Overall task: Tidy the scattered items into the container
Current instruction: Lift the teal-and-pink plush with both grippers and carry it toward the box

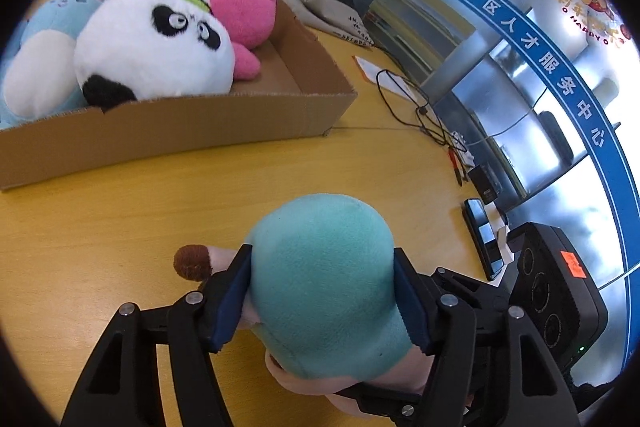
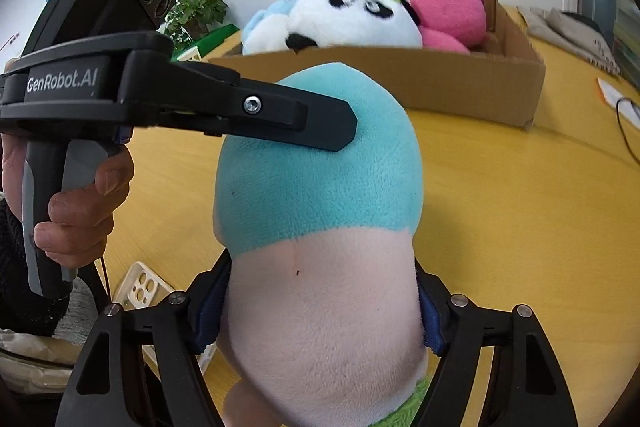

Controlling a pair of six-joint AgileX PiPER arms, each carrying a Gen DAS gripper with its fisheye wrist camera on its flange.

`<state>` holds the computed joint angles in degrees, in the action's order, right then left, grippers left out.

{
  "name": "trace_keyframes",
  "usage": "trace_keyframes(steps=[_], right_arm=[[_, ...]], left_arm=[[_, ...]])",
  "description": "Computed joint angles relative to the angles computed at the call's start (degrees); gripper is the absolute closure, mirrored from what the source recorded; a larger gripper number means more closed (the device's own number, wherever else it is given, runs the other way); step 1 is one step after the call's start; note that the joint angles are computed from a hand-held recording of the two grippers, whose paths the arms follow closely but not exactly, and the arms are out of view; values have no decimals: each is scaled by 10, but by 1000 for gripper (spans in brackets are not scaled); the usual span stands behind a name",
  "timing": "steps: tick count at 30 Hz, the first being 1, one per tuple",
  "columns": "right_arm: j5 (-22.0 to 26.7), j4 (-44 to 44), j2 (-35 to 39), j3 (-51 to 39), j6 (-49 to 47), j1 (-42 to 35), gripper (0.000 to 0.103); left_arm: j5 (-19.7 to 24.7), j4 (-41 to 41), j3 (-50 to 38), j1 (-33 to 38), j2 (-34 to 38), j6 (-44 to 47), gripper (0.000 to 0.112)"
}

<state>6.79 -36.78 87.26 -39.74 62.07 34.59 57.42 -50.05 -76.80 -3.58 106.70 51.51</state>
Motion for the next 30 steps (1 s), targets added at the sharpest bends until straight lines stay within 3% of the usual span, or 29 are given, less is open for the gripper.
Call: trace_keyframes(steps=[7, 17, 30], right_arm=[[21, 56, -10, -29, -86, -10, 22], [28, 71, -17, -41, -115, -15, 23], [39, 172, 2, -119, -281, -64, 23]], left_arm=[[-11, -9, 3, -2, -25, 7, 47], [-13, 2, -31, -10, -20, -11, 47], [12, 24, -179, -12, 31, -54, 47]])
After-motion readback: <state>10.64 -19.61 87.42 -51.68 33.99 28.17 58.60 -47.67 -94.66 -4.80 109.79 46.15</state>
